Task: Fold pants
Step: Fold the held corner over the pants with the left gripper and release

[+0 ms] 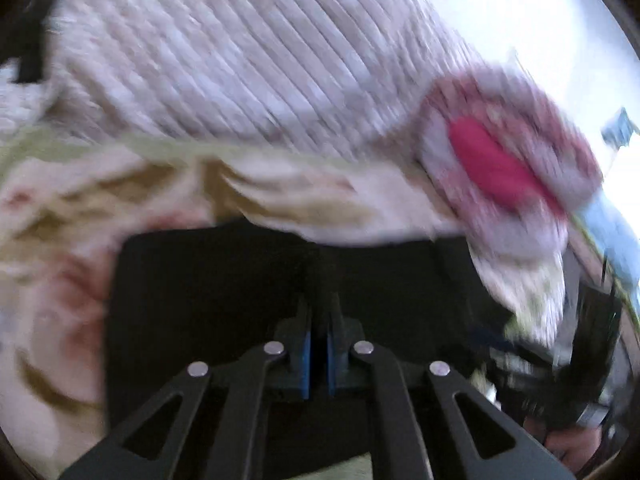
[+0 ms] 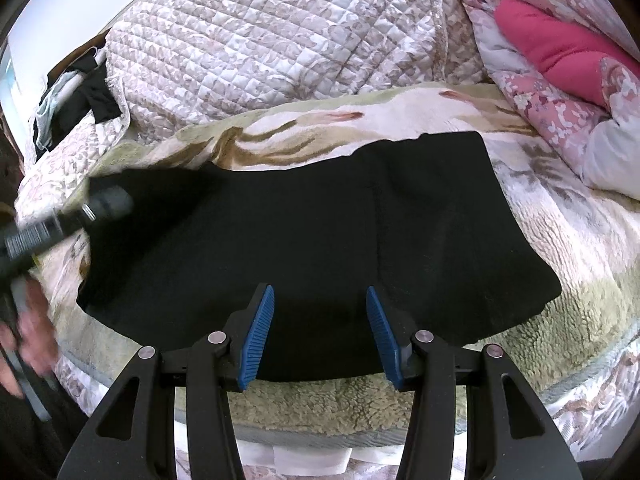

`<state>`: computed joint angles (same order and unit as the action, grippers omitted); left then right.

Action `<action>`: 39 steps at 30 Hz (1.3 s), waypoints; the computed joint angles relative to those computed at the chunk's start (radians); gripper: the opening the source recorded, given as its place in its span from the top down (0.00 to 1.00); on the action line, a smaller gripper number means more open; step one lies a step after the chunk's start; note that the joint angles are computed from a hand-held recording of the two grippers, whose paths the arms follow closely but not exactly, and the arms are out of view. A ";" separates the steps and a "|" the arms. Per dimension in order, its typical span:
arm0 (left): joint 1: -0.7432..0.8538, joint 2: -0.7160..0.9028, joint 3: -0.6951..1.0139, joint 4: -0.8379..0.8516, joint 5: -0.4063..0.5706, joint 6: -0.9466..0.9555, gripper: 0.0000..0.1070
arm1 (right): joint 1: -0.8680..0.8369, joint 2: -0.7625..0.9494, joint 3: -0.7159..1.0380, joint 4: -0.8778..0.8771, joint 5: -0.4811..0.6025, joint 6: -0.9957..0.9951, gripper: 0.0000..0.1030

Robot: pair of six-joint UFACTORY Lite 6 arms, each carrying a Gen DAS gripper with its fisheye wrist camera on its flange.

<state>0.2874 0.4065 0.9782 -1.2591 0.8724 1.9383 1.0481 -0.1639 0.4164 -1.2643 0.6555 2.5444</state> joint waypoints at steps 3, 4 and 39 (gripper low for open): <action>-0.044 0.039 -0.068 0.001 -0.078 0.052 0.94 | -0.011 -0.011 -0.022 -0.023 -0.024 0.038 0.53; -0.036 0.035 -0.083 -0.012 -0.073 0.074 0.94 | -0.015 -0.017 -0.030 -0.032 -0.030 0.050 0.53; 0.207 0.157 0.232 0.079 -0.065 -0.250 0.49 | -0.074 0.247 0.224 -0.231 -0.181 0.003 0.58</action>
